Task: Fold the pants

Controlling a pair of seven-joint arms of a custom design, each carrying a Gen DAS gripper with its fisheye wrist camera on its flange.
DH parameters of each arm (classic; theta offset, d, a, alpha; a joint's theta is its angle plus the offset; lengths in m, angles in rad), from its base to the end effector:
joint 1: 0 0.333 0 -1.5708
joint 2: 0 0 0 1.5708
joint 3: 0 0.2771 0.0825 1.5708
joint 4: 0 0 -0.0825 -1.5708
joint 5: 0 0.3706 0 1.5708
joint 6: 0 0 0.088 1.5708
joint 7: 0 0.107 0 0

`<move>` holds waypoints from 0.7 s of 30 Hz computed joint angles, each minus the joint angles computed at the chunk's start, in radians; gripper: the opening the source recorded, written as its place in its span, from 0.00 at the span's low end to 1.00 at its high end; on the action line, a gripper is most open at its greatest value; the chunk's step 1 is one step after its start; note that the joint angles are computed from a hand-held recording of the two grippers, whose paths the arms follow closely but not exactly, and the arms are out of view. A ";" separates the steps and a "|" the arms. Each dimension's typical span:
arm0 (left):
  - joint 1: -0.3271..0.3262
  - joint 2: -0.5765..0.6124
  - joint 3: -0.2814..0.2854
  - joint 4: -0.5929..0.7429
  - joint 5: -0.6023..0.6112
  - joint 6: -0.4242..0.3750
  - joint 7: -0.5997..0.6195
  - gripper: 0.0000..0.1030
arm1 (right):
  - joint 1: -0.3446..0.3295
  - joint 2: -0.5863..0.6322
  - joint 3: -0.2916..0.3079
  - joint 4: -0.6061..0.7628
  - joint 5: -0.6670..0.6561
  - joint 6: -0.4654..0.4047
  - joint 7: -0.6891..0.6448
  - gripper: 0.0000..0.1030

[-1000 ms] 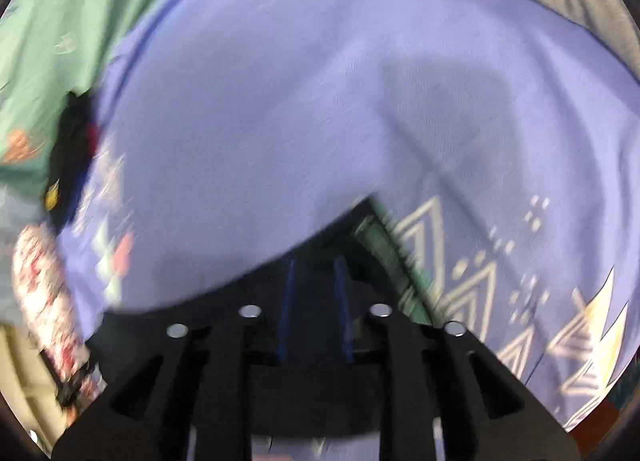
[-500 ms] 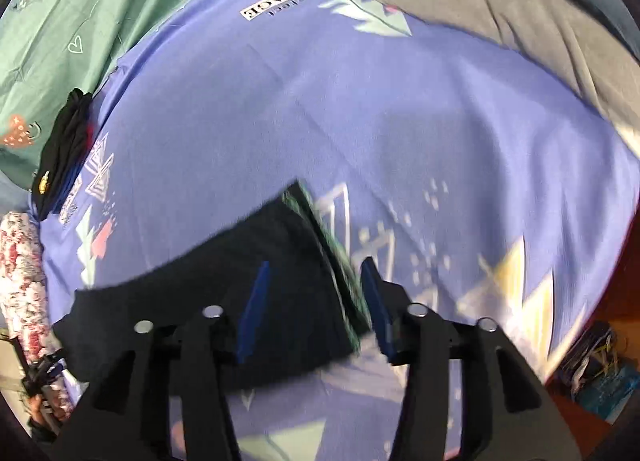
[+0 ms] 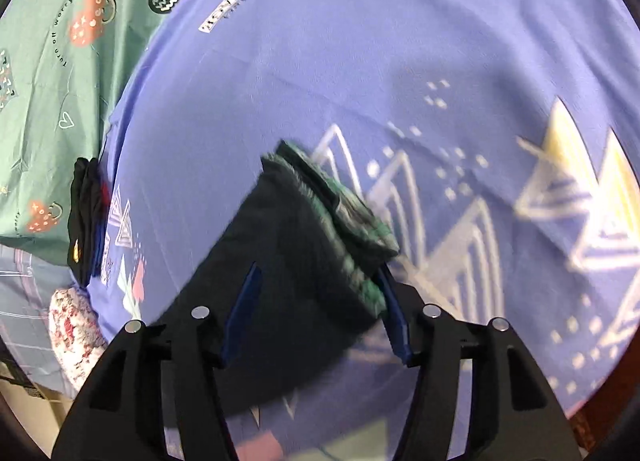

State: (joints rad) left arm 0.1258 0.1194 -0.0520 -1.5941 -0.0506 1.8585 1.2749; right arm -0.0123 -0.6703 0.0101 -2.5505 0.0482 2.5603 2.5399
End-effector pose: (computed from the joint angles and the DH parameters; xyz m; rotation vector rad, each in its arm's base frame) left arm 0.5946 0.0415 0.5343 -2.5561 1.7290 -0.2289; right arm 0.4063 -0.0012 0.5393 -0.6939 2.3744 -0.2205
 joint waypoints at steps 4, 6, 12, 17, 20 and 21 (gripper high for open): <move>-0.002 0.007 -0.002 0.003 0.000 0.014 0.001 0.98 | -0.024 0.063 0.033 0.072 -0.072 -0.068 0.002 0.22; 0.000 -0.004 -0.001 -0.018 -0.006 0.037 0.006 0.98 | 0.006 0.063 -0.004 0.060 -0.024 -0.048 -0.007 0.16; 0.024 -0.041 0.016 -0.029 -0.042 -0.006 0.036 0.98 | 0.114 0.058 -0.041 0.111 0.084 0.066 -0.077 0.14; 0.037 -0.031 0.019 -0.006 -0.091 -0.012 0.003 0.98 | 0.321 0.194 -0.108 0.260 0.278 0.108 -0.348 0.14; 0.035 -0.031 0.014 0.013 -0.083 0.002 0.032 0.98 | 0.365 0.312 -0.100 0.350 0.352 0.053 -0.458 0.14; 0.034 -0.033 0.014 0.018 -0.076 0.007 0.042 0.98 | 0.369 0.345 -0.090 0.377 0.365 0.030 -0.484 0.14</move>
State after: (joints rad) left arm 0.1602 0.0864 -0.0384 -1.5761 -0.1266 1.8658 1.3172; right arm 0.3565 -0.3252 -0.0801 -2.1739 0.4129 2.5902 2.0557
